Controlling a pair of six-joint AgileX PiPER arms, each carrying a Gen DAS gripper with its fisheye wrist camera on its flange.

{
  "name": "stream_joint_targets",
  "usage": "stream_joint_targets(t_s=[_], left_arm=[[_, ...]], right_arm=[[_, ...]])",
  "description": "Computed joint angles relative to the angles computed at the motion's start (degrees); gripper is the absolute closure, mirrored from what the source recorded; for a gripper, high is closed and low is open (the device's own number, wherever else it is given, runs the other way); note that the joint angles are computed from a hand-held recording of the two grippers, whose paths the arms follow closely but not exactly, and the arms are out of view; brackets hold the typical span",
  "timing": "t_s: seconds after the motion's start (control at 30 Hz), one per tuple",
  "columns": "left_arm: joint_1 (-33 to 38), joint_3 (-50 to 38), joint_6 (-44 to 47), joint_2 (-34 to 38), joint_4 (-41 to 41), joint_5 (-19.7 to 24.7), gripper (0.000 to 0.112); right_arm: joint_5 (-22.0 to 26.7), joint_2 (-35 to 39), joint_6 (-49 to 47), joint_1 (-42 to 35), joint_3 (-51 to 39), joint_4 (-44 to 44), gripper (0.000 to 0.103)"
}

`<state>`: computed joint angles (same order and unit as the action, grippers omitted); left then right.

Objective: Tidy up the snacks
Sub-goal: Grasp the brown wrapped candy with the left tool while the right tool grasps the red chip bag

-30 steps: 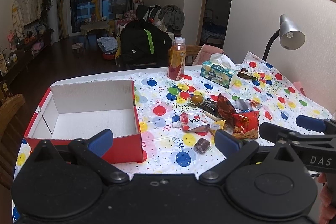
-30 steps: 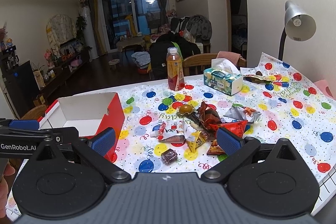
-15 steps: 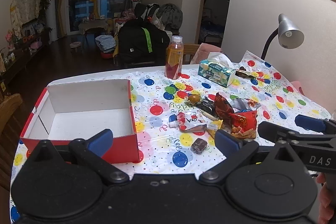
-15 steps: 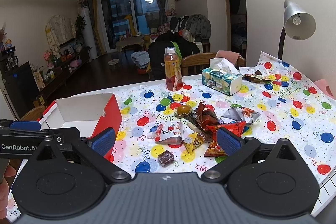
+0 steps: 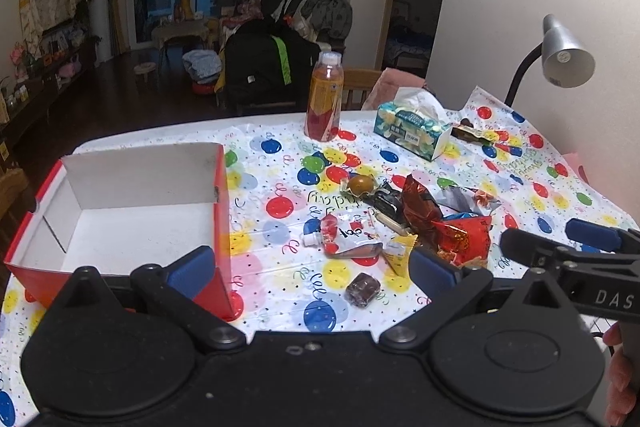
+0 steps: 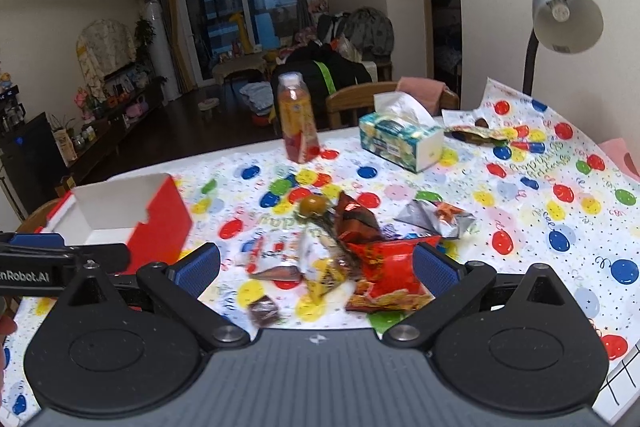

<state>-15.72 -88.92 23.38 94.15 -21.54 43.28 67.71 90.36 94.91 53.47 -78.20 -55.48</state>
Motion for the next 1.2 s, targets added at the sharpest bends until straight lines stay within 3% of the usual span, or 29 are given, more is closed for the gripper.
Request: stream_joint_targets(t_s=[0.23,0.57,0.67,0.93,1.2], left_arm=[[-4.3,-5.7,-6.9,7.1,5.0,0.8,0.01],[-10.2,-10.6,-14.4,16.8,13.5,-1.4,0.014],[-11.0,-11.9,-14.6,19.3,14.3,-1.3,0.017],[-12.2,-18.1,-13.7,26.4,14.1,3.5,0.031],[-12.8,-24.6,-16.1,31.8,14.4,8.9,0.046]], right_arm=[[-9.2,-2.6,-3.8,-9.3,8.1,3.9,0.0],[-22.3,0.7,-12.0,-22.2,11.6,11.1,0.001],[-24.6,2.5,-14.7,-24.5,11.2,13.5,0.009],[-28.0,5.1,-19.1,-27.6,10.7,18.5,0.021],[-28.2,6.3,-21.1,-28.2,9.7,20.0,0.031]])
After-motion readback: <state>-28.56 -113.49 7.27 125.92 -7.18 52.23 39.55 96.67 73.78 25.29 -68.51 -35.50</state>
